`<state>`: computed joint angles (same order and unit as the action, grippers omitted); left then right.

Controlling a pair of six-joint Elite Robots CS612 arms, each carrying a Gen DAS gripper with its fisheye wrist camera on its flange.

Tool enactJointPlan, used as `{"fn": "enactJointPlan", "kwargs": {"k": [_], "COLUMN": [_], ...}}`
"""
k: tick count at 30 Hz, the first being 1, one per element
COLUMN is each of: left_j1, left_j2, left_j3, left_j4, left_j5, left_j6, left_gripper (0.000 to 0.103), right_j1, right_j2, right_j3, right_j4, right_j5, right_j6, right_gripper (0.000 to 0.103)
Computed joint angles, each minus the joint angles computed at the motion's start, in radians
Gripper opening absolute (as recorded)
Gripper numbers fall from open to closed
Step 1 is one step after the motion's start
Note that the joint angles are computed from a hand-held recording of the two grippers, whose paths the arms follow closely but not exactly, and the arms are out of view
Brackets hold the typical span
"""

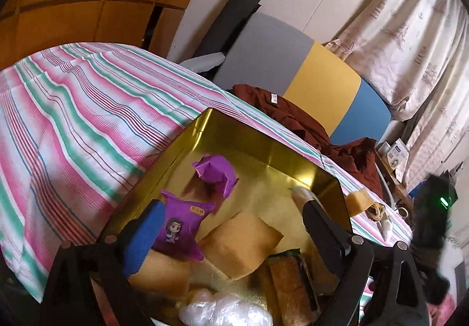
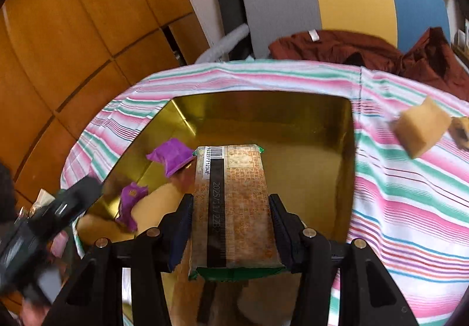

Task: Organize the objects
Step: 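Carry bag and crackers over the gold tray and open both tools, then withdraw both open tools from the gold tray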

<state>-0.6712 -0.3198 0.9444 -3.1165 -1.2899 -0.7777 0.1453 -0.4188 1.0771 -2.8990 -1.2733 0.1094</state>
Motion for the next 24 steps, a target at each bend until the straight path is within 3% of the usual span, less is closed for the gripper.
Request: {"fn": "enactJointPlan", "kwargs": {"k": [4, 9, 16, 24], "left_j1": [-0.006, -0.006, -0.01, -0.032], "left_j2": [-0.009, -0.014, -0.014, -0.007], "left_j3": [0.017, 0.025, 0.025, 0.001], "left_j4": [-0.018, -0.023, -0.024, -0.023], "left_j5": [0.035, 0.04, 0.018, -0.023], "left_j6": [0.018, 0.006, 0.006, 0.104], "left_gripper": [0.096, 0.097, 0.098, 0.103], "right_j1": [0.011, 0.004, -0.011, -0.03], "right_j2": [0.039, 0.065, 0.006, -0.067], "right_j3": [-0.091, -0.148, -0.03, 0.122], "right_j4": [0.09, 0.149, 0.0, -0.172], "right_j5": [-0.02, 0.042, 0.071, -0.033], "right_j6": [0.025, 0.084, 0.075, 0.045], "right_gripper": [0.051, 0.052, 0.052, 0.052]}}
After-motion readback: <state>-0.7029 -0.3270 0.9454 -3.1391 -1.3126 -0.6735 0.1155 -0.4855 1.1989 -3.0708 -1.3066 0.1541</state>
